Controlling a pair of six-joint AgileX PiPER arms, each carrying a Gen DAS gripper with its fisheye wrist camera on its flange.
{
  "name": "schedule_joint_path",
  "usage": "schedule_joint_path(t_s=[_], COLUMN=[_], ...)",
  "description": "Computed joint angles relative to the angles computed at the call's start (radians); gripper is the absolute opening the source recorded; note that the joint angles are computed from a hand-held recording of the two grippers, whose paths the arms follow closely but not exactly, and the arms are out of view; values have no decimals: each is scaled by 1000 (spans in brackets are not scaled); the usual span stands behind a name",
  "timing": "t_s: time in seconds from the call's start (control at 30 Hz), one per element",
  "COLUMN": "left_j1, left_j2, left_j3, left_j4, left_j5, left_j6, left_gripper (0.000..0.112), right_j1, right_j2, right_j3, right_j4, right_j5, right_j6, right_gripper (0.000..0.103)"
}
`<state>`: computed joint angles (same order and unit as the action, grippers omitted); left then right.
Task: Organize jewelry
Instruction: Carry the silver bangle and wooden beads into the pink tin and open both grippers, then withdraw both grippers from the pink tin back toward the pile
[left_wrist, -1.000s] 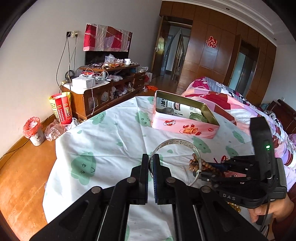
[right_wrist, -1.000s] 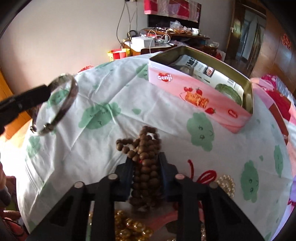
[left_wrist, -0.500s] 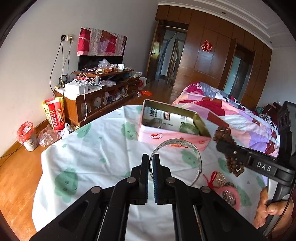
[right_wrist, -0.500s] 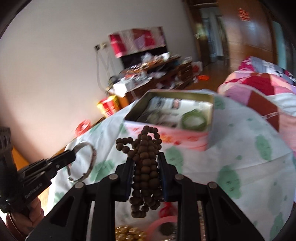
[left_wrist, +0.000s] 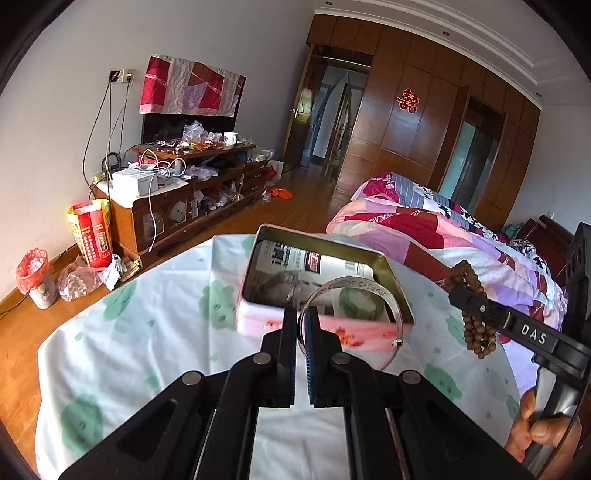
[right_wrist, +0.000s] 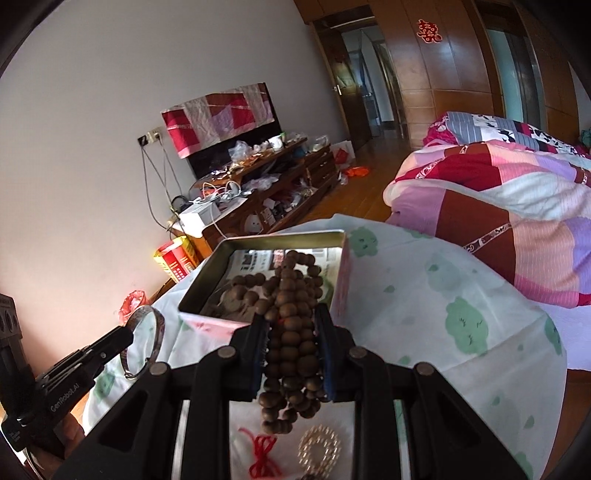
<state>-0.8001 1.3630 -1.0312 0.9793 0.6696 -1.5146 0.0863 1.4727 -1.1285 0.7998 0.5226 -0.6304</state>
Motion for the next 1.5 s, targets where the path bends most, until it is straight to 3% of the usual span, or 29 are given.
schedule_joint_path(t_s=[0.33, 0.57, 0.73, 1.07, 1.17, 1.23, 1.3, 1.4, 1.47, 1.5], left_j1=[157, 213, 217, 216, 217, 218, 210, 205, 192, 184], left_j2=[233, 398, 472, 506, 508, 507, 509, 509, 507, 507], left_j3=[-217, -379, -462, -482, -486, -485, -489, -490, -487, -486], left_j4=[-76, -204, -257, -252, -258, -261, -242, -223, -187, -159], left_j5=[-127, -104, -41, 1, -1, -9, 3, 4, 13, 25], left_j6=[151, 294, 341, 352, 351, 355, 343, 337, 314, 294], left_gripper=[3, 3, 3, 5, 6, 6, 7, 22, 48, 54], right_j1=[4, 51, 58, 74, 64, 64, 63, 30, 8, 1], right_j2=[184, 360, 477, 496, 478, 449, 397, 353, 340, 339], right_j3=[-204, -420, -552, -516, -472, -429, -359, -308, -291, -289], right_j4=[-89, -251, -313, -277, -173, -125, -57, 106, 138, 132], right_j5=[4, 37, 104, 56, 30, -8, -87, -136, -164, -173], right_j6=[89, 213, 263, 170, 48, -5, -71, -172, -155, -135], right_gripper=[28, 28, 28, 30, 45, 66, 73, 73, 76, 77])
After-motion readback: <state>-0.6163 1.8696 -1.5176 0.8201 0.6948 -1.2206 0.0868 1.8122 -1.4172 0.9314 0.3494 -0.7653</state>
